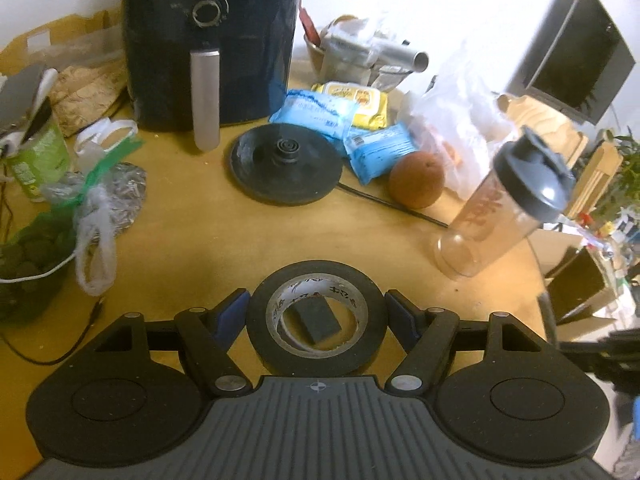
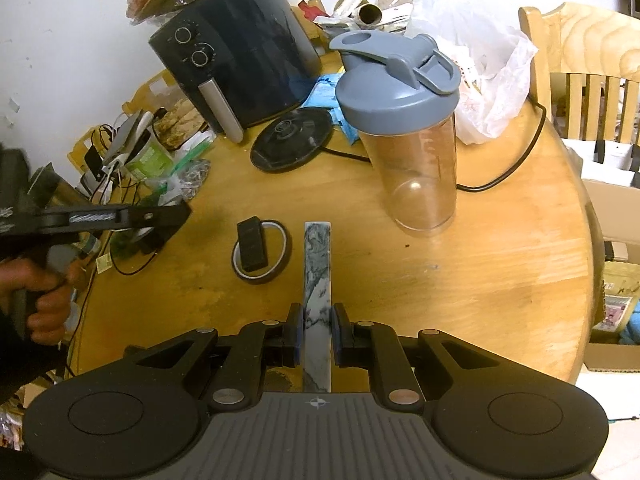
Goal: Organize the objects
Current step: 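Grasp the black tape roll with the left gripper and lift it, then carry the tape roll with the left gripper while the right carries the strip over the box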
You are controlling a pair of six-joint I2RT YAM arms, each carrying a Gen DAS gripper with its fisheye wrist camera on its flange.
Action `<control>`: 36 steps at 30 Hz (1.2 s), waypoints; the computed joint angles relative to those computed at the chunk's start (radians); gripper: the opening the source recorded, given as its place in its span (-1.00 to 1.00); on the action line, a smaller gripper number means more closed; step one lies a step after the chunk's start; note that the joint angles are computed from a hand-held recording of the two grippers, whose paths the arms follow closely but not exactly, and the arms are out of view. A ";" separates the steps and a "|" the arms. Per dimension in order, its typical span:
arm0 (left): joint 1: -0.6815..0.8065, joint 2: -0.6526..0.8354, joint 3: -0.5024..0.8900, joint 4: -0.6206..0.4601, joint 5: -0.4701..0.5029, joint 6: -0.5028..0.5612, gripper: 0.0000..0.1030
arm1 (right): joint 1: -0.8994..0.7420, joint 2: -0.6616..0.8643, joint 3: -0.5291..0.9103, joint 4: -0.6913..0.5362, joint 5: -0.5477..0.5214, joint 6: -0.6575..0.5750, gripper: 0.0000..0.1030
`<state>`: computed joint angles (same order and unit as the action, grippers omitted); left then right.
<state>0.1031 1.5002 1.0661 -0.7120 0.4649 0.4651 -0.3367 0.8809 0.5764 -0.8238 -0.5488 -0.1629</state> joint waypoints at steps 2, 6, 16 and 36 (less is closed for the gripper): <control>0.031 -0.035 0.002 -0.042 0.016 0.030 0.41 | 0.005 -0.018 0.001 -0.013 -0.001 0.011 -0.68; 0.102 -0.089 0.012 -0.137 0.070 0.092 0.41 | 0.062 -0.081 -0.005 -0.031 0.023 0.061 -0.68; 0.279 -0.203 0.008 -0.386 0.180 0.336 0.41 | 0.343 -0.227 0.001 -0.075 0.202 0.304 -0.68; 0.485 -0.248 -0.089 -0.638 0.179 0.714 0.41 | 1.025 -0.394 0.002 -0.243 0.600 0.897 -0.68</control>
<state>0.5881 1.2527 0.9773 -1.3502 0.6443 1.1790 0.6879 0.4873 0.5787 -1.0668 0.0507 0.7345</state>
